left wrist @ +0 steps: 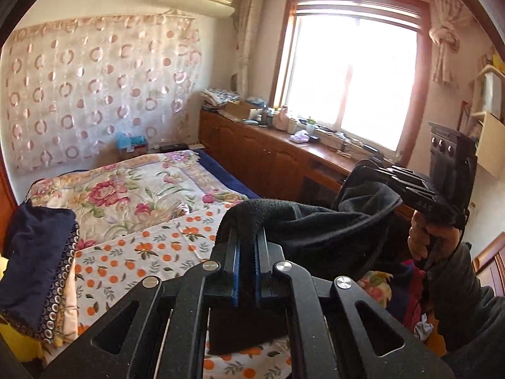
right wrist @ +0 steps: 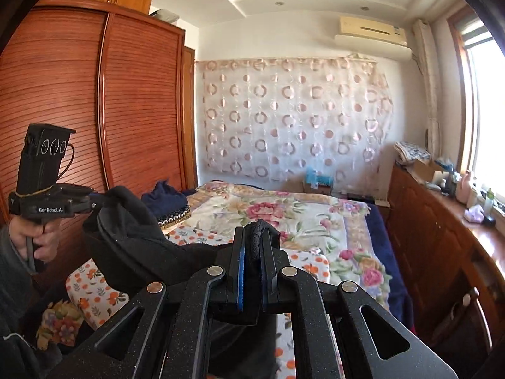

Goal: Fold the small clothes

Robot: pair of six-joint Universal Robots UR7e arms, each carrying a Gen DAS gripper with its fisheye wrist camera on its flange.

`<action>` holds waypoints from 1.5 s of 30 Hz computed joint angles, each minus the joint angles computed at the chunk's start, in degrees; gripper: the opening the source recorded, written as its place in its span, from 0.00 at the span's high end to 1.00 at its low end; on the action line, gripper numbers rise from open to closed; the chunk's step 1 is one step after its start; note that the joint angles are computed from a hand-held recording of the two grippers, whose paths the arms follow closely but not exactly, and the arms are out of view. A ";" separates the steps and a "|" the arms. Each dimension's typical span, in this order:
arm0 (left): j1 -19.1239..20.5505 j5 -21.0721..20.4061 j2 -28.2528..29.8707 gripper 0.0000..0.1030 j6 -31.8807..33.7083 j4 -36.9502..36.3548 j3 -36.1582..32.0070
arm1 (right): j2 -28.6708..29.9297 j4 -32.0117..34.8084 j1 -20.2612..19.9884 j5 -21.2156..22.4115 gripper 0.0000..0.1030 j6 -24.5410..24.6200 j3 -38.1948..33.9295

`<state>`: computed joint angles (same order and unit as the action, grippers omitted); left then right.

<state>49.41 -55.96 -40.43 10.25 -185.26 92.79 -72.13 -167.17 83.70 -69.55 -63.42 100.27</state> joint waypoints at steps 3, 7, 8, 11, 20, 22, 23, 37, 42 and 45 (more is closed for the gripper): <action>1.94 2.17 0.90 0.93 1.01 1.96 -3.97 | 4.72 -1.16 2.61 -4.23 0.94 -0.44 -4.30; 3.78 5.28 2.49 0.93 3.67 3.74 -11.30 | 11.65 0.45 5.67 -6.80 0.94 3.03 -13.80; 3.55 6.64 2.77 0.93 4.63 3.24 -12.23 | 12.41 -0.50 6.39 -6.98 0.94 3.49 -14.69; 3.19 8.83 2.68 0.93 6.31 2.39 -12.72 | 14.26 -3.01 8.04 -7.12 0.93 4.58 -16.11; 6.03 6.69 1.07 0.93 -1.72 -0.33 6.48 | 14.60 -2.85 2.73 -11.72 0.94 -2.32 -5.33; 6.65 5.33 1.38 0.93 -4.65 0.52 10.09 | 14.04 -1.66 0.66 -12.64 0.94 -3.62 -2.20; 7.02 4.76 1.72 0.93 -5.78 1.03 10.96 | 13.86 -0.72 -0.17 -13.32 0.94 -3.74 -1.13; 11.68 1.83 2.67 0.92 -4.68 4.22 3.63 | 20.34 4.44 1.01 -13.95 0.93 -0.98 -10.69; 14.17 2.24 5.62 0.92 -1.59 3.35 -4.22 | 30.69 9.08 3.90 -15.78 0.93 3.91 -25.78; 15.90 2.48 7.92 0.92 -1.45 5.51 -10.20 | 38.40 12.82 5.34 -18.47 0.93 6.48 -36.96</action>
